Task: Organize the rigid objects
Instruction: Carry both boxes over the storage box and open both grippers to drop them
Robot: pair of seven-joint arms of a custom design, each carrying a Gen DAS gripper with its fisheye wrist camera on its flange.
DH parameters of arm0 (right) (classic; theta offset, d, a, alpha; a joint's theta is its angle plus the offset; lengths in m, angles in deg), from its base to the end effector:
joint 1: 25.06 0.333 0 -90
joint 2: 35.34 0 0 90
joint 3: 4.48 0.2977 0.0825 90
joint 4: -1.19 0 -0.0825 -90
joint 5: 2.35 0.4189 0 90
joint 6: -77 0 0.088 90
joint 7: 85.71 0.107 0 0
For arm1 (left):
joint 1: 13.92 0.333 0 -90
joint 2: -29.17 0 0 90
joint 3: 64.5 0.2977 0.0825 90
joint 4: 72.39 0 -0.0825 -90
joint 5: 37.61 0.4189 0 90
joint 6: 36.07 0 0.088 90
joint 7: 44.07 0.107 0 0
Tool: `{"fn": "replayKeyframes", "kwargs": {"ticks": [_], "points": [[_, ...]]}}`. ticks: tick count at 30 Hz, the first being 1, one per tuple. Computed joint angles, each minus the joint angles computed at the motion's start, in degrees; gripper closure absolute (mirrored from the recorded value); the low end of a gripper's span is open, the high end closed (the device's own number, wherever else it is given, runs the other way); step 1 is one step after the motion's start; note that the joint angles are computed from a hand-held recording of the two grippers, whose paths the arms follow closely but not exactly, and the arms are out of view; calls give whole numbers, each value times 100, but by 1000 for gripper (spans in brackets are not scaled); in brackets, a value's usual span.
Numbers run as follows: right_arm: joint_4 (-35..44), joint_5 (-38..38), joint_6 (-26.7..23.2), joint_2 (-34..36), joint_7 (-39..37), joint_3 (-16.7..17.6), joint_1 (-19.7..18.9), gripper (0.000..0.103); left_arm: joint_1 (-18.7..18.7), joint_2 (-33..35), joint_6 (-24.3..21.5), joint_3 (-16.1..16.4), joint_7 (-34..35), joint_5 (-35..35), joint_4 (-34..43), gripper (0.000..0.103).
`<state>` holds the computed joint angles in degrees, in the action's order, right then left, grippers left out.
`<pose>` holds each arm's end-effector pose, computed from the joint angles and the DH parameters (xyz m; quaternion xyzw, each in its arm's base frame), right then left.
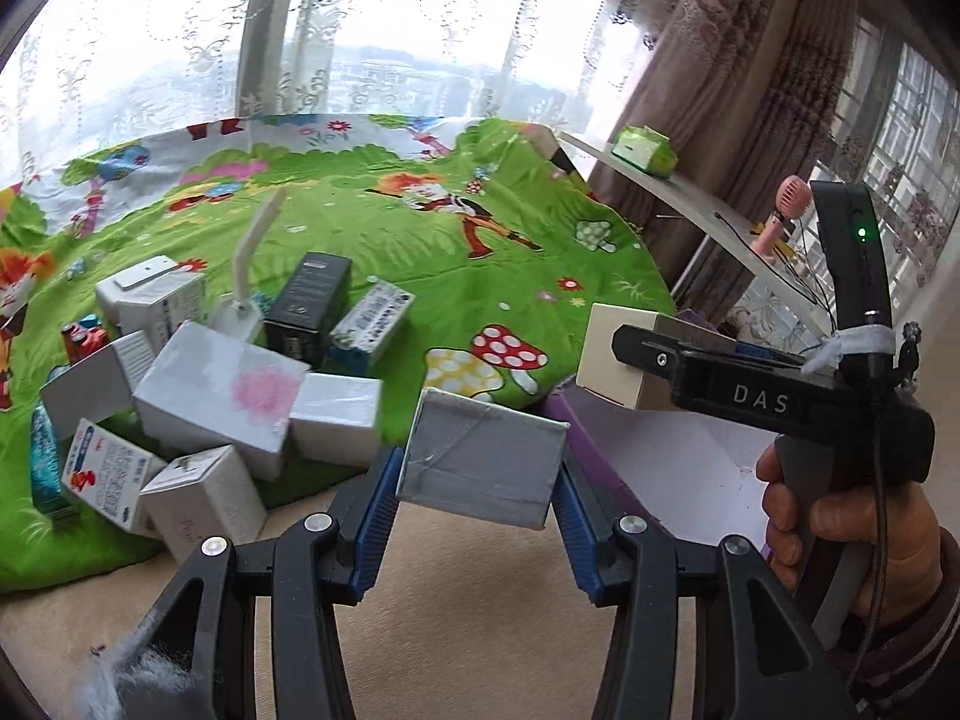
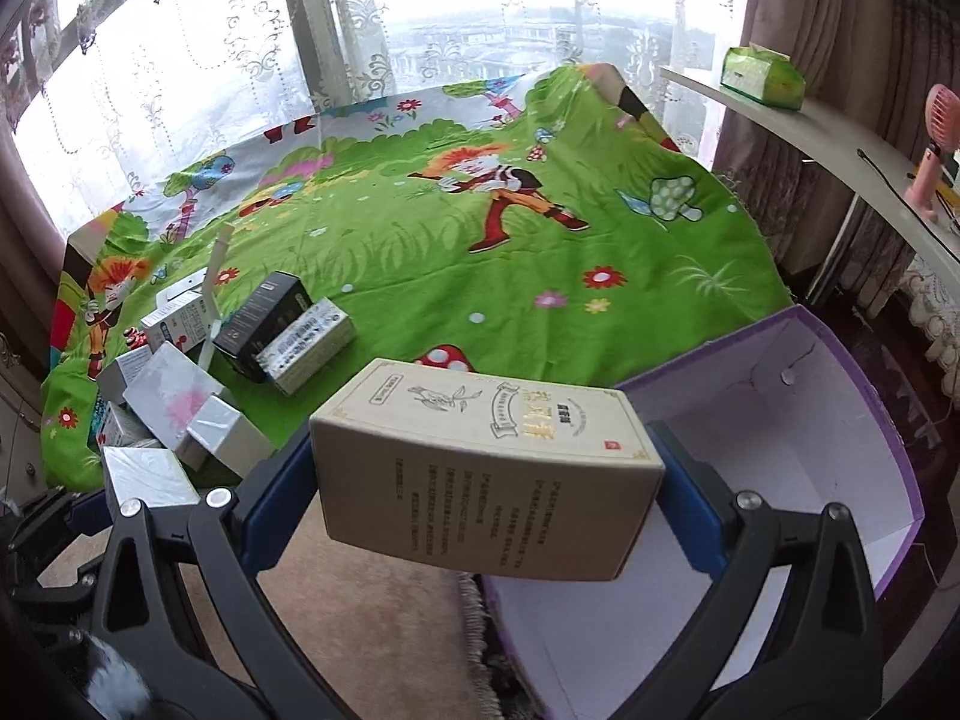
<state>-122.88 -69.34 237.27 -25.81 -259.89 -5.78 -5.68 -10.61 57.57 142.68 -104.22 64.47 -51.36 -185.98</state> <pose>0.5550 0.2265 0.3069 -0.5469 0.7567 -0.2564 0.2500 0.5743 -0.3560 0.3051 -0.4553 0.8016 -0.3829 0.0599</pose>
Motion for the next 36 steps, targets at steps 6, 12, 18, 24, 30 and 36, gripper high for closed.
{"fn": "replayKeyframes", "kwargs": {"ticks": [6,12,18,24,30,36], "points": [[-675,-331,-236,-530,334,14,-201,1,-495,232,-475,167,144,70,485,53],[-1278,-470,-186,-964,654,126,-626,1,-1016,385,-777,382,424,-27,845,53],[-1613,-573,-127,-1223,721,239,-929,1,-1260,534,-942,451,723,-207,1098,52],[-1648,-363,-107,-1214,518,304,-1049,1,-1032,621,-905,108,1244,-643,1103,29],[-1584,-671,-604,-1256,742,434,-989,1,-917,549,-694,35,1248,-953,987,19],[-1565,-1575,-263,-1321,1377,395,-998,1,-97,676,-186,-760,1577,-1241,651,19]]}}
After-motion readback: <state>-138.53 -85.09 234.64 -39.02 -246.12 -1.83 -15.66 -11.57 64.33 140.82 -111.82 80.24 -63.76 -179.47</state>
